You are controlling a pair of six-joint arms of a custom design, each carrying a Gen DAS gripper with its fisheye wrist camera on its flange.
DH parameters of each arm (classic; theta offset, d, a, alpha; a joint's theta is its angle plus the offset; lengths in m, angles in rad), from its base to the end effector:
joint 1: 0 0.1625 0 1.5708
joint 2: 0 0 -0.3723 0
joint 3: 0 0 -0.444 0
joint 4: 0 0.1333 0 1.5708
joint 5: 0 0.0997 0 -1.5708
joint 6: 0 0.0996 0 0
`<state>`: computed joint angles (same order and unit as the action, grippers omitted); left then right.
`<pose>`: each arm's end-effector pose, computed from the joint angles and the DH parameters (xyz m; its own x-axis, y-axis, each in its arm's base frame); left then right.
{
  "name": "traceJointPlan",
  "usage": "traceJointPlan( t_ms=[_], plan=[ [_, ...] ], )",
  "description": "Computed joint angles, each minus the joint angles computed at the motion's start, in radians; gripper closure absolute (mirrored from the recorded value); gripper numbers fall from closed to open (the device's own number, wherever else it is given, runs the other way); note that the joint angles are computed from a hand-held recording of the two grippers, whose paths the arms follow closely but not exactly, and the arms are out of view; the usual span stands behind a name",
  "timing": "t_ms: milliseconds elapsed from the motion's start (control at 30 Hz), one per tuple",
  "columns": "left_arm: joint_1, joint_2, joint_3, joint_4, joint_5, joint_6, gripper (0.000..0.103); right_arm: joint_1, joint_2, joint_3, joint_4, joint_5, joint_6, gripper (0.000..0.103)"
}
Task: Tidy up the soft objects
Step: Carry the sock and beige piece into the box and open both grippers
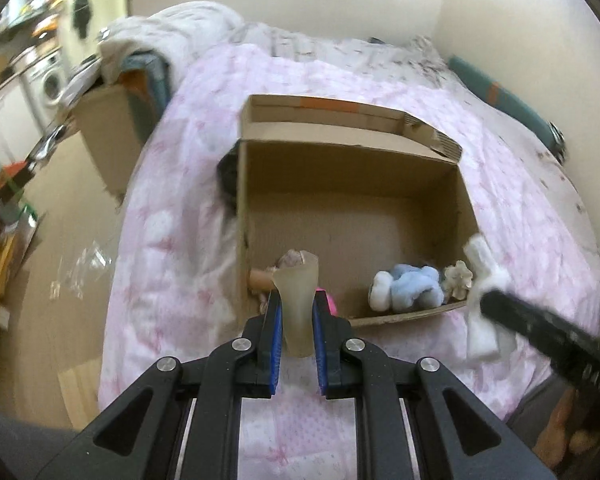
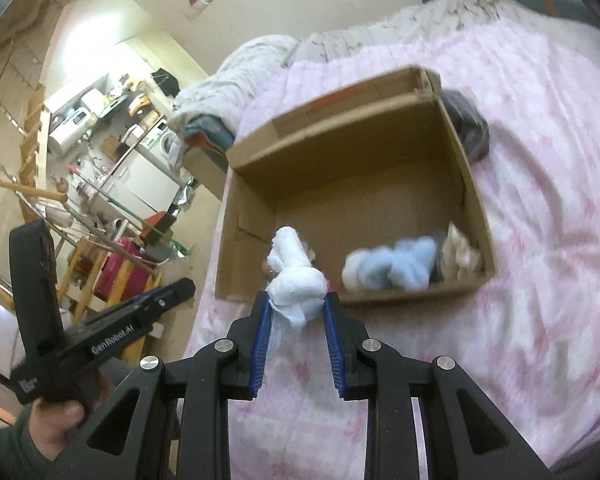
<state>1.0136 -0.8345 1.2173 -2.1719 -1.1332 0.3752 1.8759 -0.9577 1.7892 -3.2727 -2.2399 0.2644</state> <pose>-0.2629 -0.7538 0.2060 -0.5713 0.6768 -0.4643 0.7799 0.6240 -0.0499 0.2597 -0.5864 0.1648 -0.9103 0.3699 0.1861 0.0459 0.5368 -0.8425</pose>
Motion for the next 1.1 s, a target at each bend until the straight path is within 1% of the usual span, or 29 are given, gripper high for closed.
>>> traceJointPlan(
  t_ms=[167,267,333,467,500,667,733,800,900,1100],
  plan=[
    [-0.002,0.059,-0.075,0.021,0.015,0.012,0.090,-0.021,0.005,-0.038,0.000,-0.011,-0.057,0.075],
    [-0.002,0.099,-0.127,0.042,0.012,0.014,0.090,-0.034,0.020,-0.066,0.011,-0.045,-0.059,0.075],
    [-0.002,0.123,-0.150,0.035,0.015,0.028,0.090,-0.048,0.020,-0.069,0.007,-0.033,-0.059,0.075],
    [0.000,0.161,-0.172,0.017,0.038,0.028,0.090,-0.073,0.030,-0.070,0.009,-0.025,-0.059,0.075],
    [0.003,0.171,-0.179,0.016,0.038,0.024,0.090,-0.076,0.036,-0.071,0.018,-0.033,-0.054,0.075],
    [0.023,0.206,-0.187,0.002,0.032,0.022,0.090,-0.087,0.057,-0.090,0.082,-0.045,-0.048,0.075],
    [0.029,0.217,-0.195,0.012,0.039,0.016,0.090,-0.085,0.070,-0.102,0.111,-0.062,-0.056,0.075],
    [0.034,0.229,-0.212,0.036,0.036,-0.004,0.090,-0.087,0.077,-0.109,0.137,-0.061,-0.055,0.075],
    [0.036,0.237,-0.221,0.042,0.039,-0.005,0.089,-0.086,0.085,-0.118,0.159,-0.060,-0.053,0.075],
    [0.035,0.236,-0.212,0.054,0.049,-0.015,0.089,-0.088,0.086,-0.119,0.162,-0.060,-0.048,0.075]
  ],
)
